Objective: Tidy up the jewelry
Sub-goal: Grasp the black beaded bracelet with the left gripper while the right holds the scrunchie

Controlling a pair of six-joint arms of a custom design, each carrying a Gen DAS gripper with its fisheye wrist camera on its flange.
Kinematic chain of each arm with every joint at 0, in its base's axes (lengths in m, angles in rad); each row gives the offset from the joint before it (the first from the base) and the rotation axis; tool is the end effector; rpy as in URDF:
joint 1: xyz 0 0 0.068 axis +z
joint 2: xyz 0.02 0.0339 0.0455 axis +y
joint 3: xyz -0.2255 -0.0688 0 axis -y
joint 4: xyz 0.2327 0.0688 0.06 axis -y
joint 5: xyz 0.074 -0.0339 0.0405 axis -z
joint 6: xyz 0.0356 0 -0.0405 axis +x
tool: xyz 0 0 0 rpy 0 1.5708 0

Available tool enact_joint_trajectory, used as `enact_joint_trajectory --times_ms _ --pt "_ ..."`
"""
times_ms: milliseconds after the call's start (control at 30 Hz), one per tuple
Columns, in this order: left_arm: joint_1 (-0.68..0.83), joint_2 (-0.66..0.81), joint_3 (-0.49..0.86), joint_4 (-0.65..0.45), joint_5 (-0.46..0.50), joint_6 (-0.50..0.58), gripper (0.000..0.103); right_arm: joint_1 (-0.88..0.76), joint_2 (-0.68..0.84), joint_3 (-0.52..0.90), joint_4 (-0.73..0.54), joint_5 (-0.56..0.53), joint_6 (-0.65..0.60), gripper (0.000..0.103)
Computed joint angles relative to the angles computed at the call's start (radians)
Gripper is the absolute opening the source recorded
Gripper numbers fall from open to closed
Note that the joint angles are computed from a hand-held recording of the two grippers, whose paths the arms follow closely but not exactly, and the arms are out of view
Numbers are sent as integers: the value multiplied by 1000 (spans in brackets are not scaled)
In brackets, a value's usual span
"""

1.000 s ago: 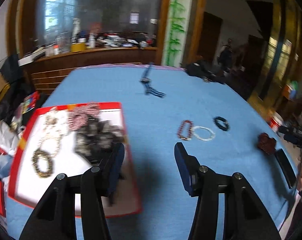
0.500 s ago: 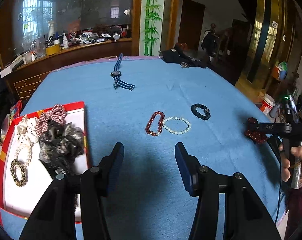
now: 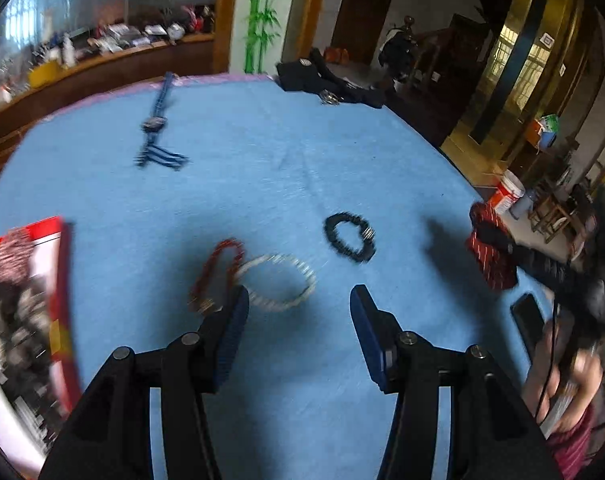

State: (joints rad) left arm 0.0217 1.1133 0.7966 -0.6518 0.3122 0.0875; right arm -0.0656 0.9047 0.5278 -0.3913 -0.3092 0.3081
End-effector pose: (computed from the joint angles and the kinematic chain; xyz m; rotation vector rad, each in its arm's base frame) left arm 0.2215 -0.0061 0.2115 0.2046 2.4980 -0.3510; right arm 0.1970 -0.0021 0.1860 0.2824 2.3262 0.4817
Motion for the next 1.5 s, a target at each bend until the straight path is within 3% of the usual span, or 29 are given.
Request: enact_joint_trajectory --times_ms 100,300,567,633,700,900,1267,1500 --pt "-83 165 86 60 -67 -71 43 -7 19 -4 15 -31 10 14" --pt "-158 441 262 91 -84 -149 25 4 8 1 13 -55 3 15" --pt "-220 578 320 133 -111 -197 24 -36 11 3 14 -109 4 17" --pt "-244 581 304 163 -164 -202 12 -30 -5 -1 9 -104 6 17" --pt "-258 586 303 176 -208 -194 7 -33 -11 -2 6 -108 5 17" --pt "-230 481 204 206 -195 -171 5 -39 -9 -2 7 -119 2 17" --pt "-102 6 -43 115 -131 -89 5 23 -34 -10 11 -123 -43 17" --pt "30 -318 -194 27 -109 9 6 162 -88 -27 3 -59 -86 17"
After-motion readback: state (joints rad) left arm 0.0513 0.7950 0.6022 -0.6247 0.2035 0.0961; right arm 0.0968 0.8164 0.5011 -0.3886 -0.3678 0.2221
